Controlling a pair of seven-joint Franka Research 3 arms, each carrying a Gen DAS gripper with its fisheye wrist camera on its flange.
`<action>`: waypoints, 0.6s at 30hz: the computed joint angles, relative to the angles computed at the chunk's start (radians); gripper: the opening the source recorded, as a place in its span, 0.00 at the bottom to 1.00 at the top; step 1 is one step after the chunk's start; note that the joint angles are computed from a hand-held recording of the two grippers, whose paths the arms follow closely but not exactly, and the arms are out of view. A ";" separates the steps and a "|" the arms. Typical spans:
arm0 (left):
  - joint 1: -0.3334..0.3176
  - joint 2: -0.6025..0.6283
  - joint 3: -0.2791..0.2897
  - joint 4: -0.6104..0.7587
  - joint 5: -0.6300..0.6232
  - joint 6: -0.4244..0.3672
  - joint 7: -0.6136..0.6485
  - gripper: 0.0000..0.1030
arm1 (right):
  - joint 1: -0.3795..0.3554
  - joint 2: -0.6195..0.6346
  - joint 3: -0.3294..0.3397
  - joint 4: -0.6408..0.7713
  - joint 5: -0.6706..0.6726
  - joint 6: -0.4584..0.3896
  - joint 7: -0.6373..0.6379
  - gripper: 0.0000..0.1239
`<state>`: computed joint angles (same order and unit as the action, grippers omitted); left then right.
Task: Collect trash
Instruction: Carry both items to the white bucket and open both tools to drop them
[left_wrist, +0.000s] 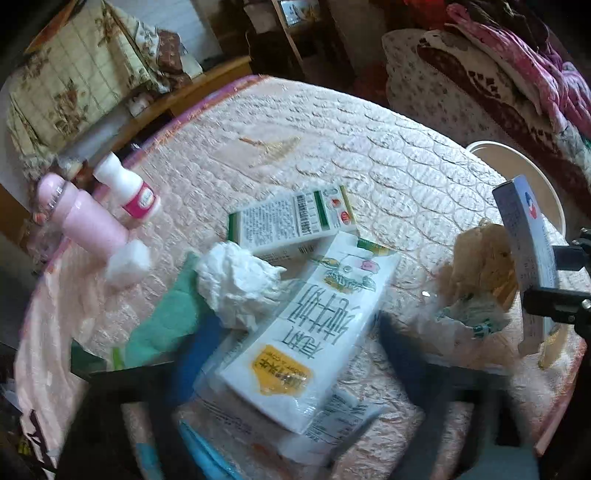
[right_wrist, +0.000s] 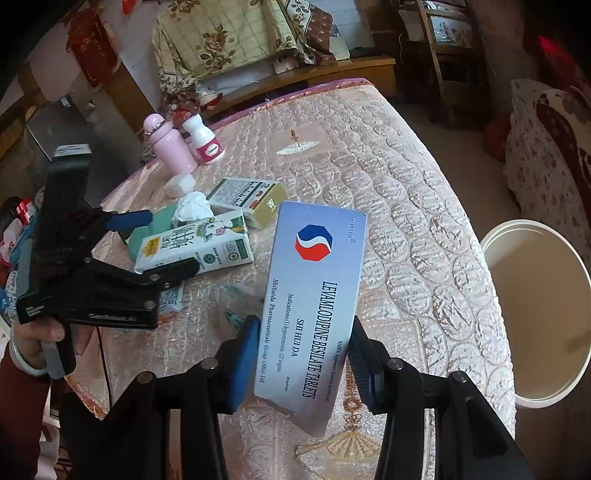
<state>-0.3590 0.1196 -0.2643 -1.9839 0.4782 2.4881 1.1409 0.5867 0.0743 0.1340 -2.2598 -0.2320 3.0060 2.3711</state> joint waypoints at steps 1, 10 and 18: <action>0.003 -0.005 0.000 -0.004 -0.020 -0.001 -0.007 0.61 | 0.000 0.001 0.001 0.001 0.002 0.000 -0.003 0.40; 0.024 -0.141 -0.010 -0.117 -0.165 0.128 -0.065 0.56 | -0.005 -0.045 0.002 -0.028 -0.074 0.023 0.049 0.40; -0.026 -0.105 -0.046 -0.052 -0.202 0.184 -0.063 0.56 | -0.096 -0.124 0.047 -0.093 -0.242 0.010 0.218 0.40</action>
<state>-0.3847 0.0143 -0.3102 -2.0356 0.2762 2.6718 1.0777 0.4911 -0.0497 0.1810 -2.3529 -0.4743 3.0158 2.5891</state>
